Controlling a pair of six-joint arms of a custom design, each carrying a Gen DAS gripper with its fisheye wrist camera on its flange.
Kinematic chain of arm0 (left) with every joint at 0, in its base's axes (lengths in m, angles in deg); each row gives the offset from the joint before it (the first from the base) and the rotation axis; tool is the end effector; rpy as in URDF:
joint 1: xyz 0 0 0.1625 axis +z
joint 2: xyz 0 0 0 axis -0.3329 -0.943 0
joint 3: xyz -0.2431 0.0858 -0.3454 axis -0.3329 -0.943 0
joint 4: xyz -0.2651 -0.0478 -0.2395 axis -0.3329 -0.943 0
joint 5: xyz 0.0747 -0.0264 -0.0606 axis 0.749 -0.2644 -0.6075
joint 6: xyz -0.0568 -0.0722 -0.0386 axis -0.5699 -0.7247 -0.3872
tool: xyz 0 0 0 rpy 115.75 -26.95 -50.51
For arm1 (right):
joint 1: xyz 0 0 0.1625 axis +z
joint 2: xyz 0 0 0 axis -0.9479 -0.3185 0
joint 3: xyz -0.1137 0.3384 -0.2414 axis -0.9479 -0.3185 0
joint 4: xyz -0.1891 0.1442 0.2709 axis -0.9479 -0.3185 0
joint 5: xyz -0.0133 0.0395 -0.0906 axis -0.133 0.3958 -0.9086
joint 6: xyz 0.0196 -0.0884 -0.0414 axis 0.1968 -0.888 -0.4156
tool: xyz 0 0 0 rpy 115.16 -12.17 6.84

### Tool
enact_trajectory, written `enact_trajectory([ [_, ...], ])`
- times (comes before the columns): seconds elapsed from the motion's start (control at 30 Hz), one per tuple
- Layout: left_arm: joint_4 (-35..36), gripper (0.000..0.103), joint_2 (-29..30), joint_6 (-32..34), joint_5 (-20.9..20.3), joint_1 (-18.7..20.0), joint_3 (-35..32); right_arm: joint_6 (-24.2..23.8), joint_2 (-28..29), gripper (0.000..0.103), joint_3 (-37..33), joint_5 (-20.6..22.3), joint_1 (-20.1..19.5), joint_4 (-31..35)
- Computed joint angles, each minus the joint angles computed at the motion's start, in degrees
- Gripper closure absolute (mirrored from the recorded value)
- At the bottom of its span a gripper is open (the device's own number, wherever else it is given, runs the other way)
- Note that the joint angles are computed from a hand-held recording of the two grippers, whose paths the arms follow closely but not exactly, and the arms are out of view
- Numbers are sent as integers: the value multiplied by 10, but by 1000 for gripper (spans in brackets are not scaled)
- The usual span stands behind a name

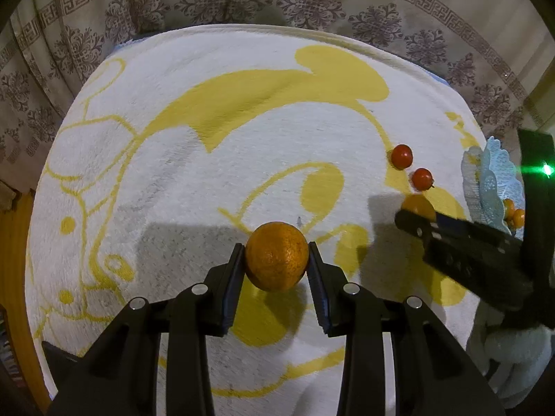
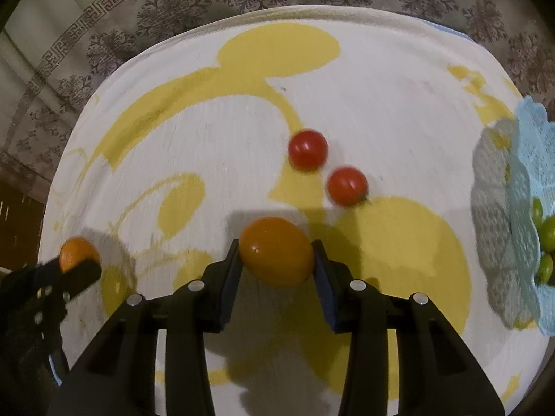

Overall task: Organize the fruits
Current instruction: 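Carry the orange tomato toward the basket with the left gripper while the right carries the yellow tomato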

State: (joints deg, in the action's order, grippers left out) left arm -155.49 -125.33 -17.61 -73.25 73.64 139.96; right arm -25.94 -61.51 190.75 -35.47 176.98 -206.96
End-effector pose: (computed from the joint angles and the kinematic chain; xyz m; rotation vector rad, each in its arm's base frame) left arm -0.0656 -0.4413 0.2094 -0.0087 2.4170 -0.5781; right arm 0.2371 -0.5398 -0.0256 0.5039 -2.5649 0.3173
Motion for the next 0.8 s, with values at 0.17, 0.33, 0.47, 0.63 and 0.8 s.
enact_trajectory([
  [0.17,5,67,9,-20,1,-18,3,2,-29,62,47,8,-7,-18],
  [0.33,8,67,22,-39,2,-41,2,-1,-58,62,88,14,-15,-35],
  [0.47,14,67,33,-58,6,-61,-2,-7,-83,62,116,22,-20,-48],
  [0.63,25,67,50,-82,10,-84,-12,-22,-119,62,149,36,-28,-62],
  [0.8,28,67,71,-102,13,-109,-23,-39,-155,62,175,48,-39,-72],
])
